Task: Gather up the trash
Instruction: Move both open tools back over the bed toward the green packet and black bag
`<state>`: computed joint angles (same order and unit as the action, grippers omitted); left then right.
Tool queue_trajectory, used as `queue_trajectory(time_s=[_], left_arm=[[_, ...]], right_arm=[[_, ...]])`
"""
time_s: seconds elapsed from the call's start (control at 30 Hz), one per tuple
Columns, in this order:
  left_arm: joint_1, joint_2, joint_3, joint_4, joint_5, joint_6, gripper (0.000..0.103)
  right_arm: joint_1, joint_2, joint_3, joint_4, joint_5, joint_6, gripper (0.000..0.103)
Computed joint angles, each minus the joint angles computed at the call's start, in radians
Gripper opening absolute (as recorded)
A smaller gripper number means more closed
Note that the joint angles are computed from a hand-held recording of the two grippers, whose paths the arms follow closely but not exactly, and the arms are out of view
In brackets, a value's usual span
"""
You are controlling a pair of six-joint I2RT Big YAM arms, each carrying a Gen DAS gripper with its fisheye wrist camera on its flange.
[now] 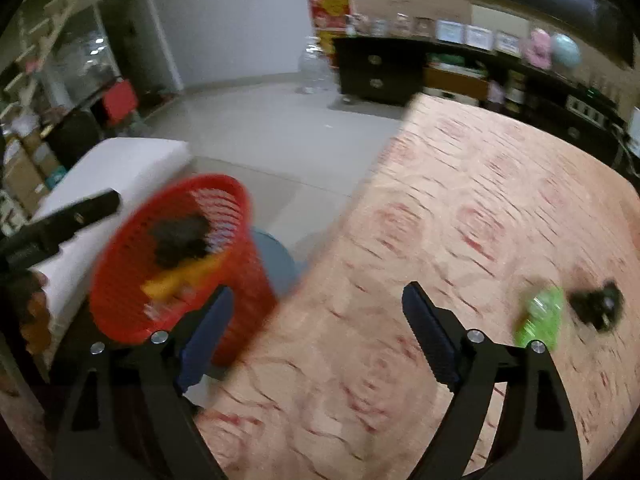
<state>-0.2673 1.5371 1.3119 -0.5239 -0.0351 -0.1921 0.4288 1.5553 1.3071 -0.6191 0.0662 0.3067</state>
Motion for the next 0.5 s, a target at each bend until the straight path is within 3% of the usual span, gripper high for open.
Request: queue_trajectory(time_s=[0.33, 0.5], left_arm=[[-0.136, 0.055, 0.043, -0.005, -0.002, 0.069, 0.092], [-0.208, 0.131, 0.119, -0.045, 0.021, 0.079, 0.092]], right_arm=[[-0.164, -0.150, -0.219, -0.024, 0.070, 0.061, 0.087], [-0.241, -0.153, -0.248, -0.050, 0.146, 0.100, 0.087]])
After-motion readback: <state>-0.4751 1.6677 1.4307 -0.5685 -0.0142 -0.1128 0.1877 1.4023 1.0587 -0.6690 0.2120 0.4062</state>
